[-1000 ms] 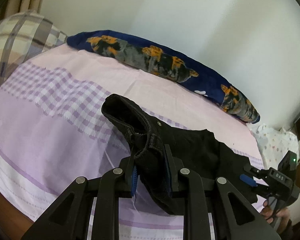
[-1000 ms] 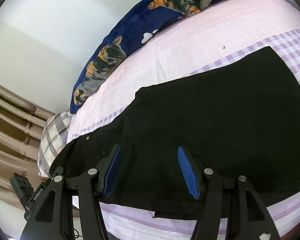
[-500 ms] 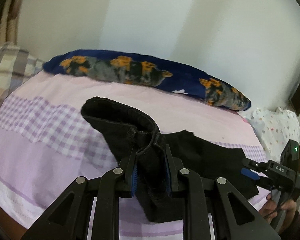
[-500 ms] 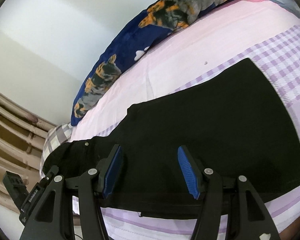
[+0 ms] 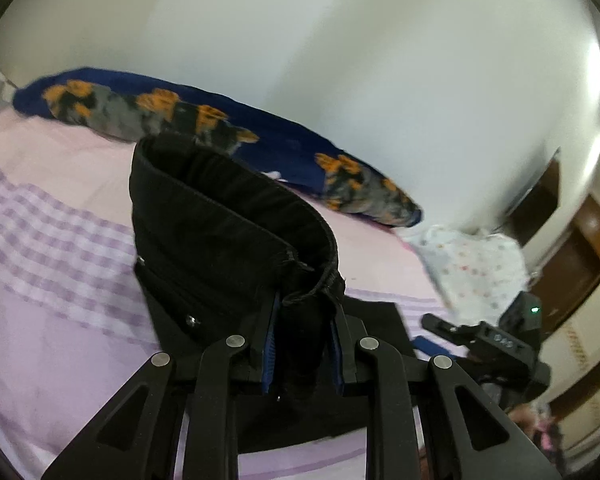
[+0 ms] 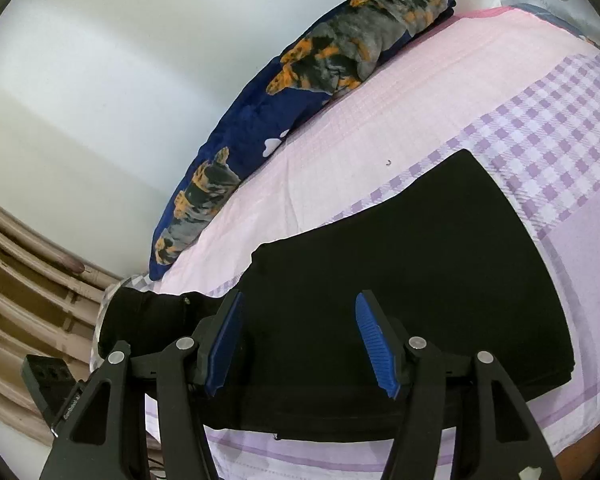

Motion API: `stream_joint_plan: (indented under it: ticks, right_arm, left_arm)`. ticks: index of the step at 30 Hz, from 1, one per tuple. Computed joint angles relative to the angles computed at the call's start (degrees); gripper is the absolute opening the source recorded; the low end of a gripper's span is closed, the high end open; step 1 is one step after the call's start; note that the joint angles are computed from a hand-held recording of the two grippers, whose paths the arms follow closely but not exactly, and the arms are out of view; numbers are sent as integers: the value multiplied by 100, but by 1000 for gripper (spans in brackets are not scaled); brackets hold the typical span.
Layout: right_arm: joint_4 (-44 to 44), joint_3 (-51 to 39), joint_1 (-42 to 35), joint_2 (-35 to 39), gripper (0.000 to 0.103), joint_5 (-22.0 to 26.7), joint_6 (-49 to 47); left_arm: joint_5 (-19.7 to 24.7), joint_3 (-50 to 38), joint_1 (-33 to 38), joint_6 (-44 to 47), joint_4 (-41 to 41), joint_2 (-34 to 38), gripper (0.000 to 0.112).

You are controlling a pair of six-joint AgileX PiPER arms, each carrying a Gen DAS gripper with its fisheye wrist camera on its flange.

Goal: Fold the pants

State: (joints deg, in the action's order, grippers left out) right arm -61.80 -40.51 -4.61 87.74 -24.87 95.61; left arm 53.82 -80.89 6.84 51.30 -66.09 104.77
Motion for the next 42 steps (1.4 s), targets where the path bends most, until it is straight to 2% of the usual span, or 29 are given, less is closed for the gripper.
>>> stream_joint_plan:
  ticks: [2,13,16,24,32,35,42]
  right_arm:
    - [-103,9,-51,-56,56,-47,122]
    - [-833,125,-469,-386,56,7,1099]
    - [-980,255,-788,-517,56,-164,1216]
    - [-1530,566,-1880,-483,56,-747,1487]
    - [-1866,645,-2779,-179,56,-1174,1381]
    - [-1810,617,-3012,35,56,-1372,1287]
    - [-1826,607,-3129,203,56,-1420,1214]
  left_arm:
    - [259,-137,-26,9,-147,158,22]
    - [708,-883,-735,-387,-322,808,22]
    - [843,-1244,-969,-562,-401,1064,22]
    - [895,-2017,-1627,-1110,-167,1658,22]
    - [766,-2383,-2020,-1447,-17,1868,22]
    - [842,-2587,-2114,-1551,52,1973,22]
    - [900,-3078,-2484,-1822,302,2345,22]
